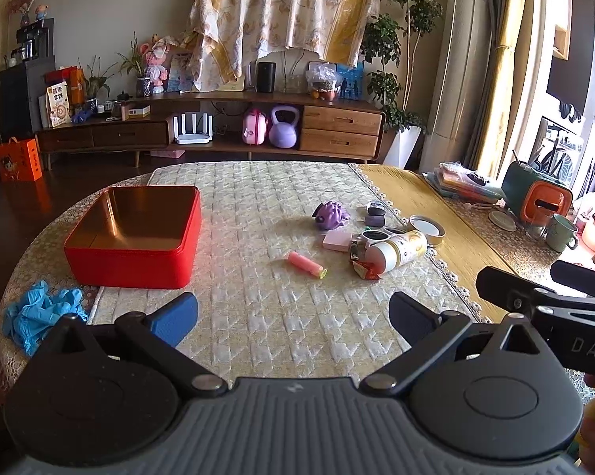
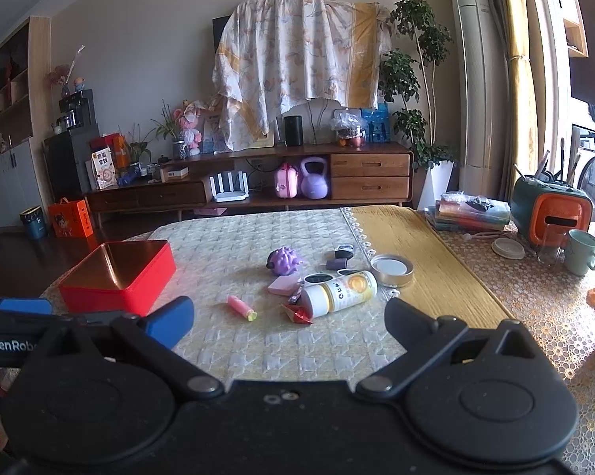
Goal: Organize rigid objects
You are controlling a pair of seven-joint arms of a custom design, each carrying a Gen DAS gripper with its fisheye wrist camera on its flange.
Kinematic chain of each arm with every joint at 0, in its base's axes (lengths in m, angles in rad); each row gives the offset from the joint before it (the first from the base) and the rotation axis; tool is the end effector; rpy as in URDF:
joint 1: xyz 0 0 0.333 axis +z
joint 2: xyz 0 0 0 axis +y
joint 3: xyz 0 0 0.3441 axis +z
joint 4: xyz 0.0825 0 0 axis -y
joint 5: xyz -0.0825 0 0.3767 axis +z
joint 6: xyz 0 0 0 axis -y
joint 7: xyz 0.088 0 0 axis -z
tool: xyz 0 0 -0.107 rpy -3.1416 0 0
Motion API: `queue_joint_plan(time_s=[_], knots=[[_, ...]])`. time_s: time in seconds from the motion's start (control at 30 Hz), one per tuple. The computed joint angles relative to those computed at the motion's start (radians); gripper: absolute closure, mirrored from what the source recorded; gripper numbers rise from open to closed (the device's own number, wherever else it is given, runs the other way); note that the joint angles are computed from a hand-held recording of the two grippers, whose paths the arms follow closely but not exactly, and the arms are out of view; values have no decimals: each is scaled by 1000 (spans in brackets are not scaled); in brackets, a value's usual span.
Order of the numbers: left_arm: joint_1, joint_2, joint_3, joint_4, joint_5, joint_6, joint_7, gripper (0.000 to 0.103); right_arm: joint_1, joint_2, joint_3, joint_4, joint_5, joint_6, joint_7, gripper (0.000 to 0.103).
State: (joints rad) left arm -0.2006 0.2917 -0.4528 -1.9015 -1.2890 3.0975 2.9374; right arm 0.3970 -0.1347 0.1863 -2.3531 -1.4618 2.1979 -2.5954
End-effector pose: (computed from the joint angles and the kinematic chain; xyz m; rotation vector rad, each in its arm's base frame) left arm 0.5650 -0.2995 0.4472 -1.0982 2.2727 -1.2613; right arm 0.4276 0.2427 0.4394 -1.1012 1.9589 -1.2548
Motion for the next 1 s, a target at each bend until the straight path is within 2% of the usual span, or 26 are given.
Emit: queue_joint_plan(time_s=[0.13,0.27,0.57,0.7,0.77,0.9,1.0], knots=[[5,3,-6,3,-10,4,13,0,-1,-8,-2,-5,-3,9,-6,0],[-14,4,16,-1,54,0,-55,0,-8,6,-9,6,0,28,-10,0],[4,24,-14,2,119,34,-102,0,-13,13,-13,9,-18,40,-24,1],[31,47,-56,15,148,67,-121,0,-17,23,-19,15,-15,47,-45,1],[32,64,-63,27,185,87,-152,0,-22,26,-26,16,-17,62,-53,2],[19,97,-42,57,292,64,-249,0,-41,28,-43,13,-29,99,-62,3],[16,133,-53,82,350,100,-279,0,-60,28,-57,8,-31,126,-67,4]])
